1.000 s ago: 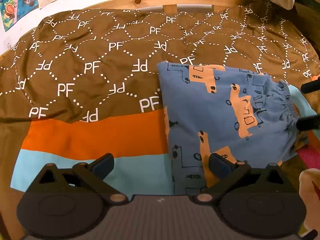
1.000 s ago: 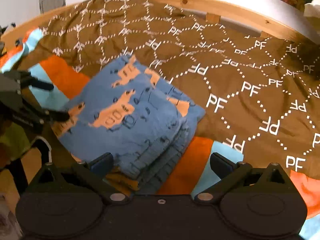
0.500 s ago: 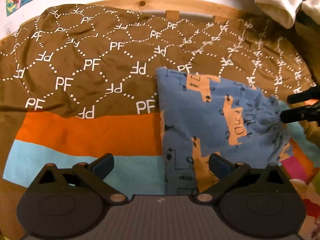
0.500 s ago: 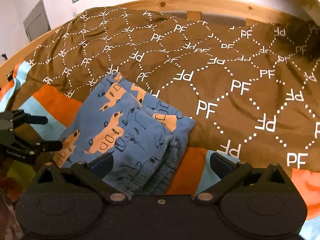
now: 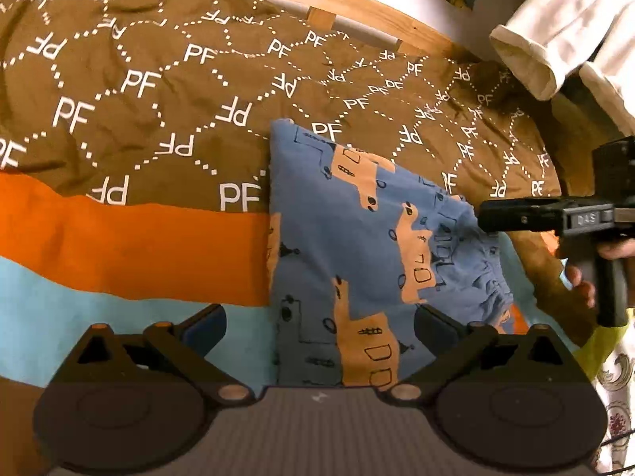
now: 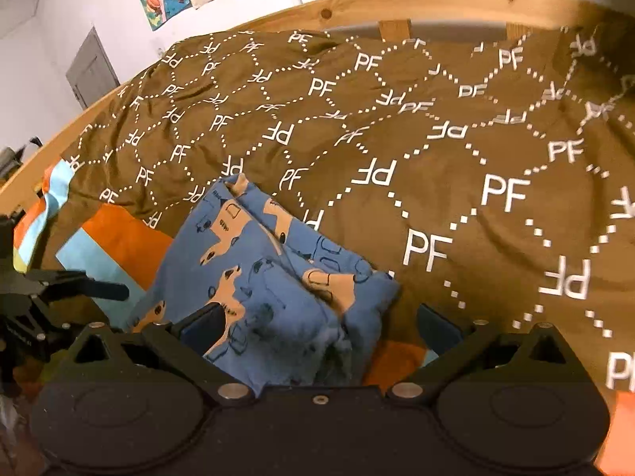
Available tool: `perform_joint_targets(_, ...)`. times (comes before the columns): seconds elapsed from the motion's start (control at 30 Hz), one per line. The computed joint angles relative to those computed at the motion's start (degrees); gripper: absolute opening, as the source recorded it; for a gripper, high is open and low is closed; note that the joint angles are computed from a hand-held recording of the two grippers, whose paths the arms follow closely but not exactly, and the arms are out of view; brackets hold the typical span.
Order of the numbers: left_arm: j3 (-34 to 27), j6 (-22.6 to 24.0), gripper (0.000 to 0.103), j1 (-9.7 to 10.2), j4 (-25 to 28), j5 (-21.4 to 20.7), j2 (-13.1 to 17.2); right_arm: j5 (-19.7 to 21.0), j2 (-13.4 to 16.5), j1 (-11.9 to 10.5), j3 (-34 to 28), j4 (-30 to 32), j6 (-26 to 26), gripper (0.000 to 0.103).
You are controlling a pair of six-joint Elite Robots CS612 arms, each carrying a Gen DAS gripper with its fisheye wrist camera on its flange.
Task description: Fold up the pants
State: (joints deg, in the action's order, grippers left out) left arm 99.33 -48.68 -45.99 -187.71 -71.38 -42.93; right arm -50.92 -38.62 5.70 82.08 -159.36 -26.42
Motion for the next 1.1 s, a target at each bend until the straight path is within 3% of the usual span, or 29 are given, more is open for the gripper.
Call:
perform_joint_targets(0.17, 0.81, -3.68, 0.103, 0.50, -2.63, -1.11, 0.86, 4.22, 2.26, -0.65, -4.28, 8.62, 1.73, 0.102)
perform_joint_targets(0.43, 0.92, -3.04, 0.103, 0.67, -6.49, -3.75, 1.61, 9.03, 3.33, -1.35, -5.93, 16.10, 1.67, 0.102)
perform_joint_targets(0.63, 1.50, -6.47, 0.097, 1.01, -8.83, -5.45, 1.95, 11.82, 3.89, -1.49, -7.22, 20.54, 3.17, 0.094)
perform_joint_targets(0.9, 0.99, -7.29, 0.092, 0.93, -5.62, -4.94, 1.46, 9.46, 3.64, -1.59, -6.38, 17.45, 5.17, 0.063)
perform_joint_targets(1.1, 0.95, -8.38, 0.074, 0.96, -2.98, -4.96, 0.80, 6.72, 2.96, -1.28, -4.88, 13.36, 6.22, 0.045)
